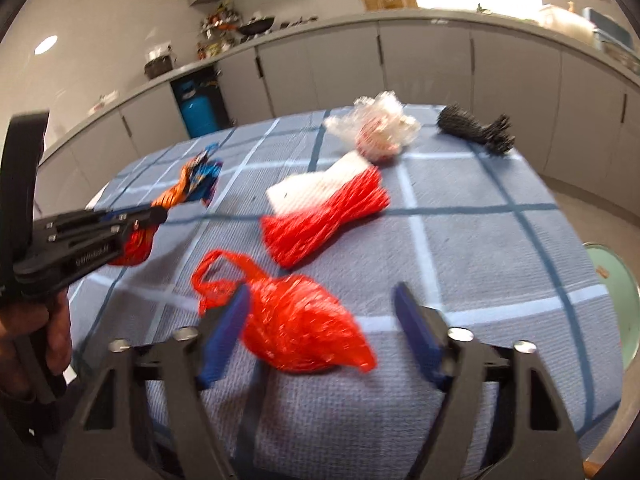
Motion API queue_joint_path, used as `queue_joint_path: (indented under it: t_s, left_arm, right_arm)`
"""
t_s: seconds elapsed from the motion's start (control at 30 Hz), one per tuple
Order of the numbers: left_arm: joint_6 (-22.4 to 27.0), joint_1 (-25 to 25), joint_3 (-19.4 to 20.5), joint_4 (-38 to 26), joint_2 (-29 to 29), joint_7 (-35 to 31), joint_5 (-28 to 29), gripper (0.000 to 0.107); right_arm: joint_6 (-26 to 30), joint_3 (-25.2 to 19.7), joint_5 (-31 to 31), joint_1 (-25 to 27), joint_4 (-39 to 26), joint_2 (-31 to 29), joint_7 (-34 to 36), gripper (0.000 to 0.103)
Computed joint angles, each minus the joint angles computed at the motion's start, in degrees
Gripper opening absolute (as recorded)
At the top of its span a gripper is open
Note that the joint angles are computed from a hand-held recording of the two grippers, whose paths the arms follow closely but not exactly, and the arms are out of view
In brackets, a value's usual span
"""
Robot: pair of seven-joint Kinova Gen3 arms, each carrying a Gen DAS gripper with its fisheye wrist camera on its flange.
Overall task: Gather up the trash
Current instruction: 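Grasp the orange snack wrapper with the left tool while the right tool grasps a red plastic bag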
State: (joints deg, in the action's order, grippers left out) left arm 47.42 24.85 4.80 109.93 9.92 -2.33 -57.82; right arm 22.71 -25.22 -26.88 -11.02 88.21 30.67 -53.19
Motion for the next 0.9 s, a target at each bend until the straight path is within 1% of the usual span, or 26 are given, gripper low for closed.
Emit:
queue_joint_path:
  t_s: [0.03,0.1,0.13,0.17,0.23,0.37,0.57,0.7,0.9]
  left_arm:
    - [-0.2,-0.1,0.0,0.1,0.0,0.0,0.0,0.016]
    - [-0.4,-0.2,0.0,0.1,0.0,-0.3,0.2,0.016]
    - [-0.4,-0.2,0.0,0.1,0.0,-0.4,0.2,0.016]
    - [-0.4,-0.1,0.0,0.0,0.0,-0.3,0.1,0.016]
    - [0.1,0.2,0.0,0.1,-0.2,0.3,-0.4,0.016]
    - [1.4,0.8,0.5,0.0,-0.8,1.3,-1.5,0.016]
    - [2.6,1.5,1.8,-1.0,-1.4,0.8,-2.3,0.016]
    - [2.5,1.6,2.2,-2.0,-1.6,-0.5,-2.6,0.016]
    - [1.8,1.9,2.2,-4.2,-1.1,-2.3,-3.3,0.016]
  right_arm:
    - [1.3,0.4,0.4,-0.4,-0.7,0.4,-0.2,0.049]
    - [2.2,0.7,0.9,-1.1,-0.9,0.6,0.2,0.041]
    - [2.4,1.2,1.2,-1.5,-0.9,0.5,0.1,0.031]
    - [2.4,1.0,1.0,-1.4,-0.7,0.4,0.4,0.026]
    - [0.8,-0.3,0.1,-0.3,0.3,0.0,2.0,0.021]
    - [-3.4,-3.6,-2.0,2.6,3.0,-1.8,4.8,0.019]
    - [-7.1,-7.7,-4.2,7.2,4.7,-3.3,6.6,0.019]
    - [-8.8,-11.0,-5.4,10.9,5.4,-3.7,7.1,0.019]
    - [-9.5,-16.9,-7.7,16.8,5.4,-3.3,8.8,0.019]
